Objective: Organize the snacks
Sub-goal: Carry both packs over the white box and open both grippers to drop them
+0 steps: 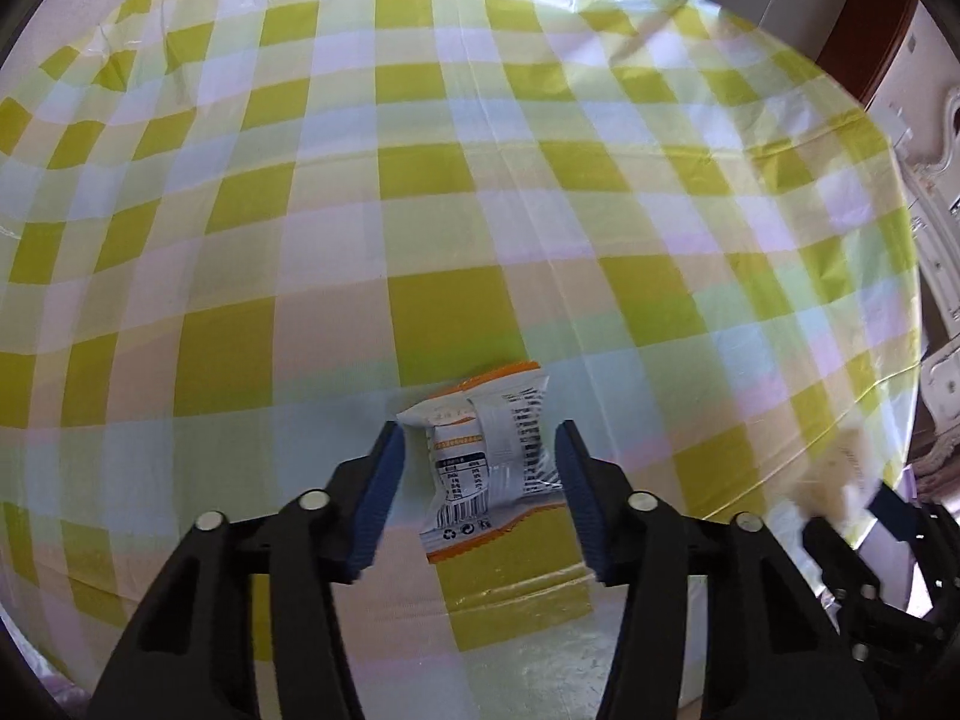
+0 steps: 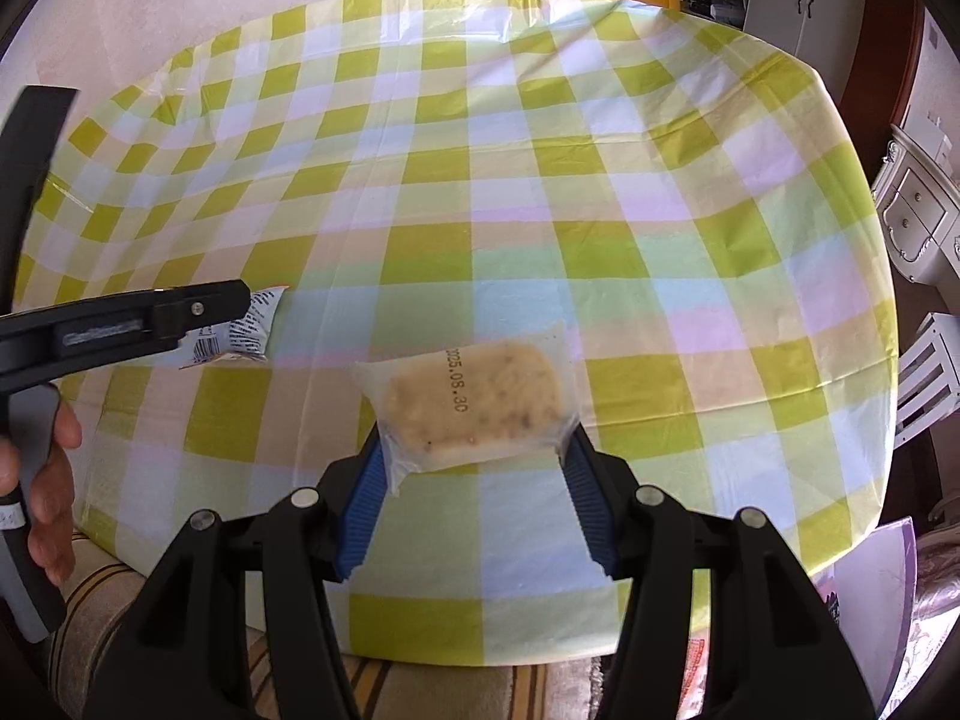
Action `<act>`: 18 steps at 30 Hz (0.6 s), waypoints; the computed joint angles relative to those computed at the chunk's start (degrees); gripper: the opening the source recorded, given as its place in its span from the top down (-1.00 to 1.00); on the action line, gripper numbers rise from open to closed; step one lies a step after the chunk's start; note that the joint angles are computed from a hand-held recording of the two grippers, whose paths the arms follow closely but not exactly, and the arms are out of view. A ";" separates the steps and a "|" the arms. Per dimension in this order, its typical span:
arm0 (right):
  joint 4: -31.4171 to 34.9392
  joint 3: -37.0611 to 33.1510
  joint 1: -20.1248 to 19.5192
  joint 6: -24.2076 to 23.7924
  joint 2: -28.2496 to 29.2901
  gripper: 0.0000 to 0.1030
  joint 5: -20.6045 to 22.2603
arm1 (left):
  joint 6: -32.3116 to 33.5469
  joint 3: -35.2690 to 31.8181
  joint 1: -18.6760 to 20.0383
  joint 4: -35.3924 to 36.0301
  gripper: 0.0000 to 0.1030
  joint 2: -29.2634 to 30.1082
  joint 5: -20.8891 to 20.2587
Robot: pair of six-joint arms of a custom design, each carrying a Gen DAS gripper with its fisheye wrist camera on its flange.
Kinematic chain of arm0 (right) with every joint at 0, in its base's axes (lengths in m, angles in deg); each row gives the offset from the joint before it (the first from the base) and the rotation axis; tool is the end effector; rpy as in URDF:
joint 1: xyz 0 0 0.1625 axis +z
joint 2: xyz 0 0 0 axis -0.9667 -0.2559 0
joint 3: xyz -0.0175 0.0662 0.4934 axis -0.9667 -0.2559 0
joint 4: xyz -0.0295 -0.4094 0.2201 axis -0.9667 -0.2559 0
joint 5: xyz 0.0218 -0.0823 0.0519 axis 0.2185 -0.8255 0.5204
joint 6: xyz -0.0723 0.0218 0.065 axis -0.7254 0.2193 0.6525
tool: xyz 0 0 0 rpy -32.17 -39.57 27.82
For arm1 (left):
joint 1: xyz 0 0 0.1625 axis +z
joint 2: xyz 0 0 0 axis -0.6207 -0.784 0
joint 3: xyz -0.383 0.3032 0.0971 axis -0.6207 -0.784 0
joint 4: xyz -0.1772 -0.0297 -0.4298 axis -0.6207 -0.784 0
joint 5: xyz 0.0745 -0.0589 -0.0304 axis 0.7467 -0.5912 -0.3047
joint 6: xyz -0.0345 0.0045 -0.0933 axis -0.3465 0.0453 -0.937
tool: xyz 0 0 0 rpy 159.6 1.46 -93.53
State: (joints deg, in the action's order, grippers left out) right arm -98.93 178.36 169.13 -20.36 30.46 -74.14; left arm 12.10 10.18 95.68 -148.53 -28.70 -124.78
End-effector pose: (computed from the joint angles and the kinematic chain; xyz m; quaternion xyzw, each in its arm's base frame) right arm 0.1239 -0.6658 0.1711 0.1781 -0.8898 0.2443 0.3420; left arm -0.2273 -0.7309 0.0510 0.0751 0.9206 -0.2078 0.3221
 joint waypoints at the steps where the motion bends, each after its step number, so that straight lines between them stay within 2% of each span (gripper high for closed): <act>1: -0.36 0.48 -0.11 0.07 -0.52 -0.09 -0.28 | 0.19 -0.06 0.06 0.27 0.15 0.36 0.10; 4: -2.90 2.29 -0.50 -0.73 -2.13 -0.09 -1.81 | 1.60 0.33 -1.35 0.70 0.35 0.99 3.34; 5: -3.72 2.96 -0.69 -0.75 -2.75 -0.09 -2.42 | 2.69 0.83 -1.90 -0.17 0.36 0.82 2.35; 7: -5.37 4.43 -1.13 -0.84 -4.09 -0.09 -3.73 | 4.23 2.04 -3.43 -2.31 0.36 0.47 -0.96; 12: -9.52 8.46 -2.57 -0.34 -8.08 -0.09 -7.43 | 7.17 4.34 -7.37 -8.54 0.37 1.22 -13.18; 18: -13.13 12.93 -4.42 -0.36 -13.30 -0.09 -11.16 | 6.91 5.03 -10.91 -11.04 0.36 3.64 -25.99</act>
State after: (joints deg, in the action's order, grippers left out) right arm -112.06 191.30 164.72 -20.72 17.16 -85.31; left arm 19.01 15.20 84.77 -159.58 -25.06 -150.77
